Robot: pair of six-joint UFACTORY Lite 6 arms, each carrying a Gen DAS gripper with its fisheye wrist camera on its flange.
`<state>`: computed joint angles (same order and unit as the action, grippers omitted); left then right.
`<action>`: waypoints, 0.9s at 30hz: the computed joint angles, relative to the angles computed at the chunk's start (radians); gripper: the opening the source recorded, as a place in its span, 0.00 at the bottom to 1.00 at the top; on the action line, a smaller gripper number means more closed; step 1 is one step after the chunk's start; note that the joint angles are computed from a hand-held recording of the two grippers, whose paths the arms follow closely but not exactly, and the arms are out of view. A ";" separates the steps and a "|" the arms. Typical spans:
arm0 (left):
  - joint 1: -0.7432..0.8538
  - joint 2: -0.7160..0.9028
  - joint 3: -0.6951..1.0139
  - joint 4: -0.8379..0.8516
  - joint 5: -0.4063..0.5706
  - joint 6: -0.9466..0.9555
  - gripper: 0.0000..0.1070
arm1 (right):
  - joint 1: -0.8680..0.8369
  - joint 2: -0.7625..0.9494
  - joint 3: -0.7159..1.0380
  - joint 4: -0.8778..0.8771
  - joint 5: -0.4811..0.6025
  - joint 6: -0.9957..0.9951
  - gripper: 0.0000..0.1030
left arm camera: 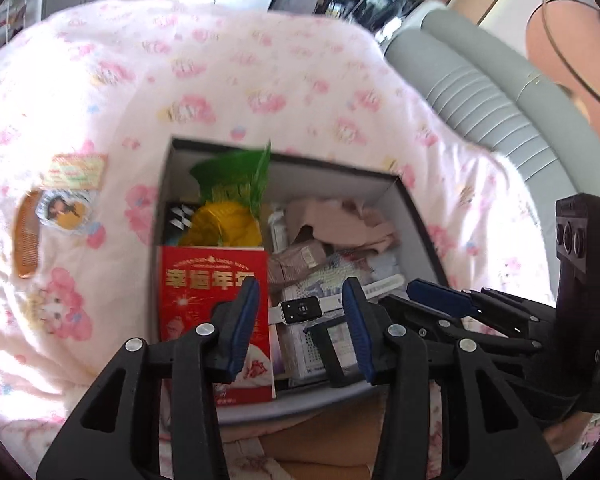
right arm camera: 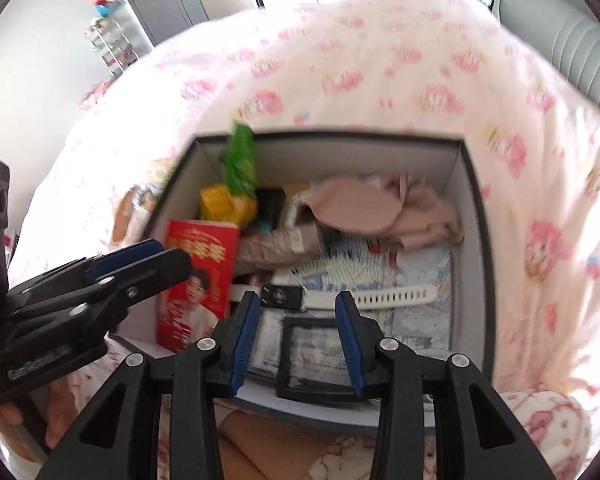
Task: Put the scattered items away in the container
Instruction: 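Move the left gripper from the box to the wooden comb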
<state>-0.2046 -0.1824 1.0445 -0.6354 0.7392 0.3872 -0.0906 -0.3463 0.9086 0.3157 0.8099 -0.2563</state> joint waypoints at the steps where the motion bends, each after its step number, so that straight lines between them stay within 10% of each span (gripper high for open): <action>1: 0.013 -0.033 -0.002 0.017 0.014 -0.008 0.41 | 0.014 -0.033 0.007 -0.009 0.015 0.014 0.35; 13: 0.556 -0.140 0.021 -0.105 0.317 0.293 0.41 | 0.515 0.118 0.251 -0.228 -0.043 0.381 0.40; 27: 0.904 0.716 0.480 -0.113 0.343 0.464 0.41 | 0.675 1.149 1.142 -0.059 0.069 0.378 0.40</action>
